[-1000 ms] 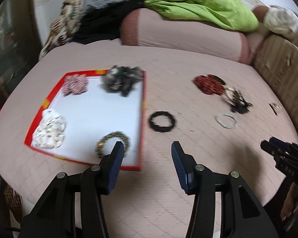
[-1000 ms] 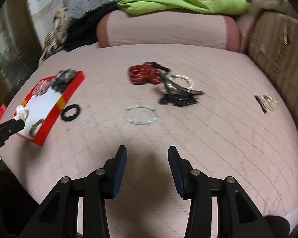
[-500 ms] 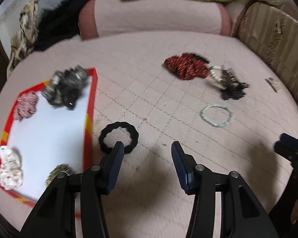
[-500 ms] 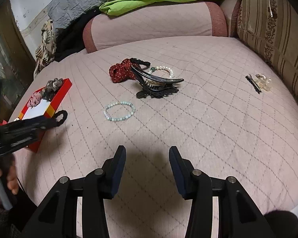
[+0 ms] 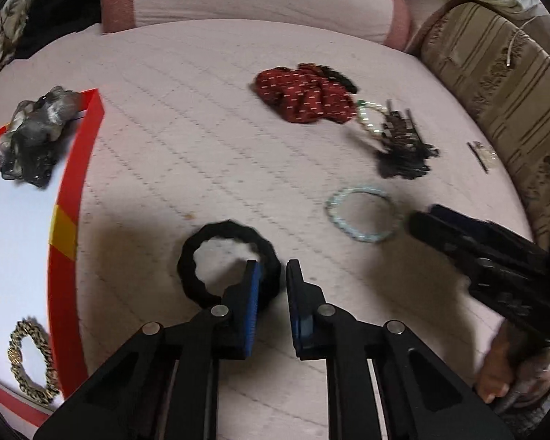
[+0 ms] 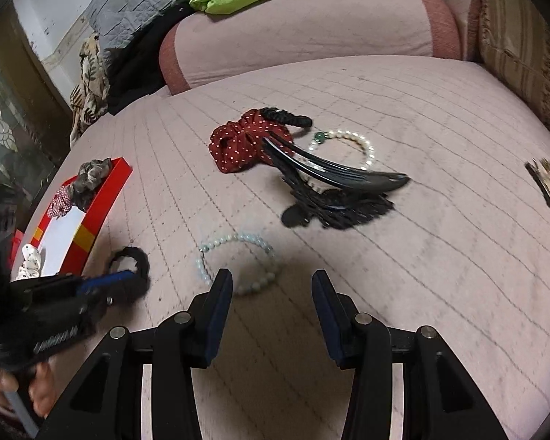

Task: Organize jewelry
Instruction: 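Grasp the black scrunchie with the left tool, then grasp the jade bead bracelet with the right tool while the left tool holds the black scrunchie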

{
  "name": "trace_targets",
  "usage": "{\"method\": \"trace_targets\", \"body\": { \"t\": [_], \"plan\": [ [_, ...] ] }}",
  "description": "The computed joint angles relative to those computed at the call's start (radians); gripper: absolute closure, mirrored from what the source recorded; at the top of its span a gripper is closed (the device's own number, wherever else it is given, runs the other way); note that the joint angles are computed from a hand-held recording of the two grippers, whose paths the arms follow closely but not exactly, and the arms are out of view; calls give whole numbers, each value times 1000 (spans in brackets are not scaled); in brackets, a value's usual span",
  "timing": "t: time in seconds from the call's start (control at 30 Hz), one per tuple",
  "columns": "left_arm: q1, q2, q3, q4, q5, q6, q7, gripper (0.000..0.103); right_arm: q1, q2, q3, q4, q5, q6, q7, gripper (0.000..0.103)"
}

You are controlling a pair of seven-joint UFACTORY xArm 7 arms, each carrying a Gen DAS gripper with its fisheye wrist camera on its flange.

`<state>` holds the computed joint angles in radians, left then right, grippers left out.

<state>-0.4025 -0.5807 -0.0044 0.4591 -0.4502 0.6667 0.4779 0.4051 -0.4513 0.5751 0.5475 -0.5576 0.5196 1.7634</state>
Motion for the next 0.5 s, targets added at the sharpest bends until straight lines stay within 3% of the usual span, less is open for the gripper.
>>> {"method": "trace_targets", "body": {
  "t": [0.23,0.5],
  "plan": [
    [26,-121,35,-17,-2,61,9,88,-26,82,0,33,-84,-17,-16,54],
    [80,18,-38,2,105,-73,-97,86,-3,155,-33,82,-183,34,-1,54]
  ]
}}
